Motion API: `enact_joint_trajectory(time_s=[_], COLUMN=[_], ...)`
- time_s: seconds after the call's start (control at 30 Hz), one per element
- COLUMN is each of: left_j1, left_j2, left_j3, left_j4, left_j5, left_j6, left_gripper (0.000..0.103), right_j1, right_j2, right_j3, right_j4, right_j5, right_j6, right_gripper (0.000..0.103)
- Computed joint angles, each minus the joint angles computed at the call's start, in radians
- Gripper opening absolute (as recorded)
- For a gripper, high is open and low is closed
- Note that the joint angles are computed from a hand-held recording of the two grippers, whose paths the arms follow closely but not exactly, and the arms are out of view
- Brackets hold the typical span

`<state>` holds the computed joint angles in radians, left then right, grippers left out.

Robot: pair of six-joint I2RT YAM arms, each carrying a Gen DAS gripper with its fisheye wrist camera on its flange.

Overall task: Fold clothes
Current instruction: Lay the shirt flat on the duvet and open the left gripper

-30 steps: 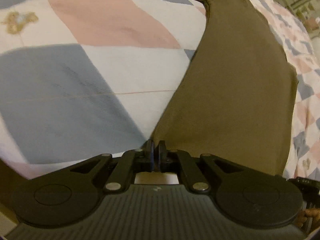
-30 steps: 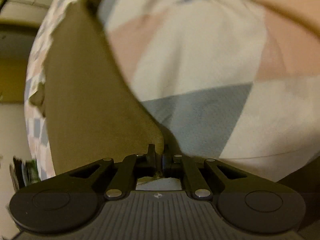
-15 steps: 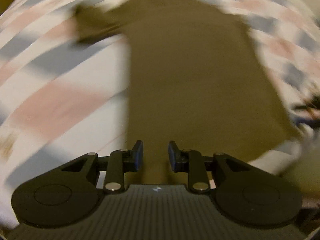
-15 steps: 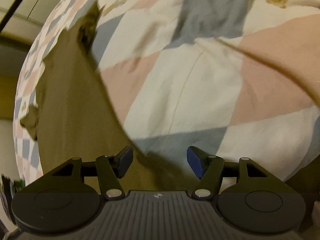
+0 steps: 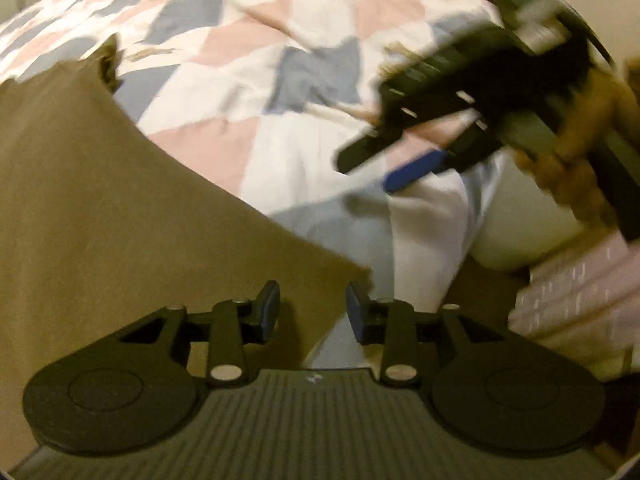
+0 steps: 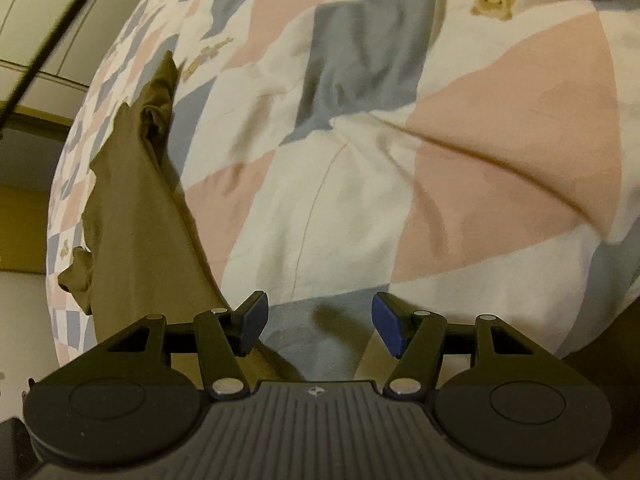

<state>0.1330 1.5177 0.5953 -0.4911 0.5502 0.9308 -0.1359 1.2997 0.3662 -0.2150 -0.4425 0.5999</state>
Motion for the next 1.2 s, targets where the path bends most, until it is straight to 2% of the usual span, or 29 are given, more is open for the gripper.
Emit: enact_joint_trajectory(time_s=[0.1,0.17,0.2,0.27,0.33,0.43,0.5,0.6,0.73,0.83,0.97,1.03,1.1,1.13,1.17,1.2], left_j1=[0.008,0.023,0.025,0.020,0.008,0.020,0.030,0.035,0.033,0.036,0.079,0.103,0.126,0.137,0.149,0.161], left_j2=[0.048,0.097,0.128,0.177,0.239,0.325,0.379,0.454,0.554,0.629,0.744,0.822,0.906,0.947,0.992,1.032], left_j3=[0.053,0.121,0.165,0.240,0.317,0.437,0.516,0.614,0.728,0.824,0.990,1.099,1.217,1.278,1.345,1.406], left_j4=[0.076,0.105,0.110,0.141,0.186,0.212,0.199,0.173,0.138,0.117,0.080,0.054,0.017,-0.009,-0.039,-0.072], left_j5=[-0.014,-0.017,-0.019,-0.046,-0.090,-0.115,-0.117,-0.124,-0.120,-0.131,-0.131,-0.153,-0.198,-0.227,-0.257,-0.283], left_j6=[-0.149,-0.225,-0.264,-0.337,-0.407,-0.476,-0.503,-0.500,-0.462,-0.462,-0.487,-0.511,-0.536,-0.545,-0.553,-0.559], left_gripper=[0.031,0.031,0.031,0.032,0.034,0.035,0.039,0.039,0.039,0.039,0.042,0.042,0.042,0.042,0.041,0.041], right_j1=[-0.031,-0.039,-0.038,-0.025,0.004,0.055,0.097,0.145,0.181,0.204,0.215,0.231,0.251,0.269,0.289,0.320], right_j2=[-0.022,-0.009,0.011,0.065,0.145,0.336,0.472,0.650,0.825,0.896,1.016,1.056,1.067,1.038,1.011,0.965], right_j3=[0.003,0.014,0.024,0.039,0.063,0.129,0.194,0.325,0.494,0.563,0.631,0.671,0.715,0.744,0.779,0.803], right_j4=[-0.004,0.012,0.031,0.113,0.227,0.440,0.564,0.685,0.762,0.801,0.938,0.948,0.883,0.776,0.666,0.560], right_j5=[-0.007,-0.006,-0.006,-0.005,-0.008,-0.020,-0.006,0.013,-0.014,-0.021,-0.044,-0.025,0.010,0.064,0.128,0.242], right_j6=[-0.107,-0.170,-0.193,-0.217,-0.211,-0.180,-0.151,-0.107,-0.050,0.020,0.239,0.303,0.293,0.212,0.125,0.007], right_gripper=[0.060,0.048,0.047,0.039,0.036,0.032,0.029,0.028,0.028,0.028,0.027,0.022,0.012,0.005,0.003,0.003])
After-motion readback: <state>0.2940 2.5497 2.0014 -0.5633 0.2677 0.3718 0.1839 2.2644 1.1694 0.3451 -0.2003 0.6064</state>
